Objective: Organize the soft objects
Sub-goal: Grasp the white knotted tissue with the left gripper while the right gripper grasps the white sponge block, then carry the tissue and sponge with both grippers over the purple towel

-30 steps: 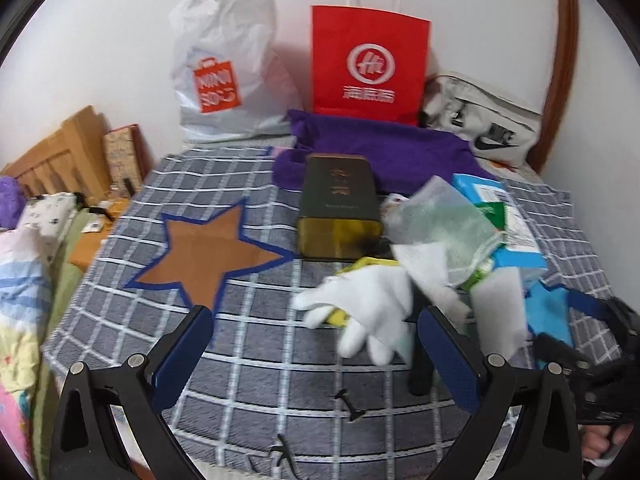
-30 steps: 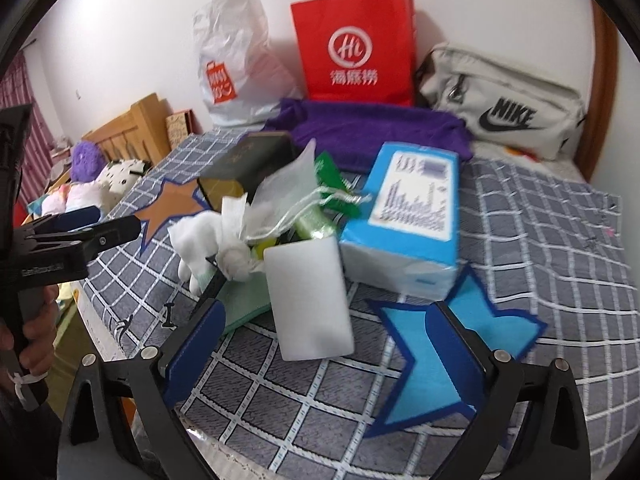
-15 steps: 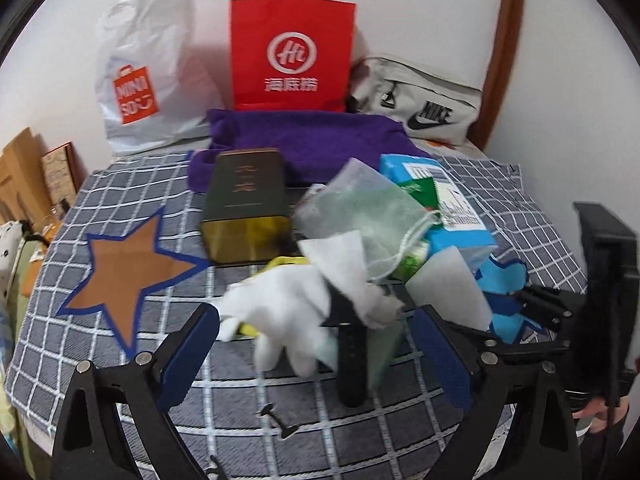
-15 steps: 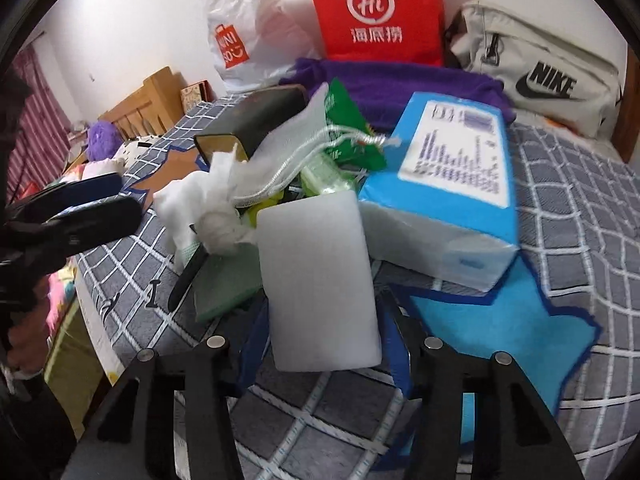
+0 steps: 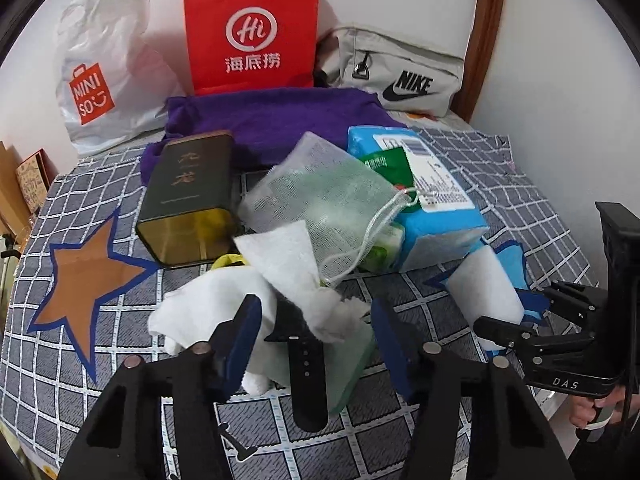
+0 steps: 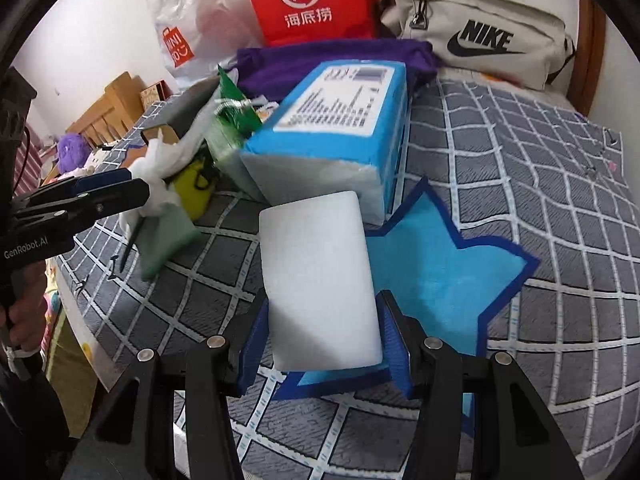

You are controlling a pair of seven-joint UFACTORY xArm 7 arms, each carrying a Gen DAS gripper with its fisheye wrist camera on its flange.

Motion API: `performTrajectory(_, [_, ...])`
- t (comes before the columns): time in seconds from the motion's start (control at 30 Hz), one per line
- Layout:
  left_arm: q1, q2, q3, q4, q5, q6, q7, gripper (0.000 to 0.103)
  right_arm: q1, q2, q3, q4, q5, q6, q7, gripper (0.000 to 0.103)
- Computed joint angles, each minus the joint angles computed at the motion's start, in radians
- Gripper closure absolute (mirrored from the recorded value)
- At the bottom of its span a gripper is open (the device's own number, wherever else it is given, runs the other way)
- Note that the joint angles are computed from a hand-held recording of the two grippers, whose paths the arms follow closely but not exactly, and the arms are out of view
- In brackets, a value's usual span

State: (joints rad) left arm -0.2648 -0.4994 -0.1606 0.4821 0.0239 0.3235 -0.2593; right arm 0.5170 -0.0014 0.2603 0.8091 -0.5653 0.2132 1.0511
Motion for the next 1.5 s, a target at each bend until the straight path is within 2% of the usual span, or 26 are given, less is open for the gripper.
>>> performTrajectory(0.03, [0.009,0.011,-0.010,0.007,0.007,0.006,-0.011,0.053,-0.001,0.002,-0.001,0.000,-0.001,-0.005,0.000,0.051])
performTrajectory(0.1, [-0.009,0.029,0.003,0.014,-0.002,0.008,0.005,0.068,-0.002,0.004,-0.004,-0.002,0.006,-0.013,-0.010,0.051])
performTrajectory(0.2, [-0.014,0.040,0.006,0.017,-0.005,0.004,0.014,0.078,-0.003,-0.001,-0.004,-0.007,0.023,-0.017,-0.026,0.051])
performTrajectory(0.27, [-0.017,0.029,0.010,0.013,-0.007,-0.001,0.021,0.080,-0.002,-0.007,-0.001,-0.005,0.021,-0.010,-0.027,0.051])
performTrajectory(0.57, [-0.012,-0.056,0.038,0.008,-0.029,0.020,0.043,0.080,-0.008,-0.045,0.019,0.019,0.029,0.007,-0.053,0.051])
performTrajectory(0.63, [0.015,-0.070,0.022,0.018,-0.017,0.052,0.028,0.080,-0.016,-0.058,0.026,0.028,0.026,0.013,-0.047,0.051])
performTrajectory(0.73, [0.009,-0.095,0.042,0.019,-0.025,0.052,0.051,0.080,-0.024,-0.070,0.034,0.048,0.039,0.020,-0.065,0.051])
performTrajectory(0.9, [0.044,-0.111,0.048,0.039,-0.024,0.067,0.051,0.080,-0.043,-0.076,0.046,0.101,0.022,0.045,-0.064,0.051])
performTrajectory(1.03, [0.079,-0.087,0.048,0.073,-0.020,0.088,0.038,0.080,-0.048,-0.055,0.039,0.160,0.023,0.076,-0.072,0.051])
performTrajectory(1.33, [0.129,0.015,0.074,0.192,-0.010,0.099,0.047,0.080,-0.030,0.038,-0.011,0.319,0.086,0.140,-0.197,0.051])
performTrajectory(1.5, [0.151,0.090,0.085,0.270,-0.012,0.092,0.053,0.080,-0.017,0.127,-0.051,0.451,0.101,0.164,-0.281,0.051])
